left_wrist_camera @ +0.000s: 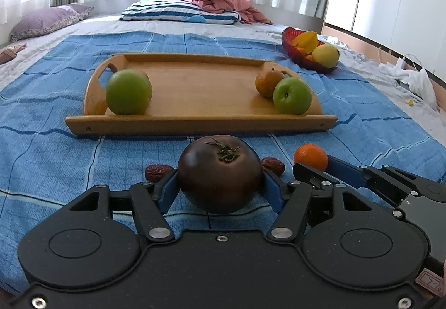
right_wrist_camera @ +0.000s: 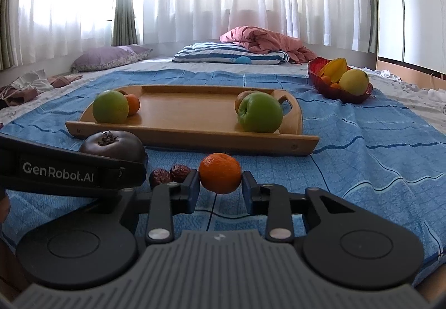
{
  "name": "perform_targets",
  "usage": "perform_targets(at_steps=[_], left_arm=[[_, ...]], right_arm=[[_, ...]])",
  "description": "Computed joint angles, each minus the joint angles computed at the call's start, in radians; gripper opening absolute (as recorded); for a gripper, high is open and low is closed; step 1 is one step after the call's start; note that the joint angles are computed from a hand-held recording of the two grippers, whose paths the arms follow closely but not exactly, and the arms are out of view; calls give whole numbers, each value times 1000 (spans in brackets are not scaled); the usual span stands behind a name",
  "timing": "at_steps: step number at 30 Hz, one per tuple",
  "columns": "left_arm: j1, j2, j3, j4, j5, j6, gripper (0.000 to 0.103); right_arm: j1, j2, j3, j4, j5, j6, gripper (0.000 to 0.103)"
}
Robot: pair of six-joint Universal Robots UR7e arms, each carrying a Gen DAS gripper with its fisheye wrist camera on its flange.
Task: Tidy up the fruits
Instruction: 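Grasp the dark purple tomato with the left tool while the right tool grasps the small orange, then carry the dark tomato and small orange over the wooden tray with both tools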
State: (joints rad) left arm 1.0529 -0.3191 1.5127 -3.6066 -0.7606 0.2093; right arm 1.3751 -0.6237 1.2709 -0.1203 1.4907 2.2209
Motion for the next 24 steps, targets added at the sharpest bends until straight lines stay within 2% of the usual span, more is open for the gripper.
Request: perform_targets(at_steps=[8, 17, 24], left_arm=[[-9, -3, -22, -27, 9, 38, 62], [-9, -5, -75, -16, 30, 74, 61], [4, -23, -104, 3, 25, 57, 61]], right_arm=[[12, -6, -9, -7, -5, 34, 37], [38, 9, -84, 10, 7, 92, 37], [46, 34, -168, 91, 12, 126, 37]])
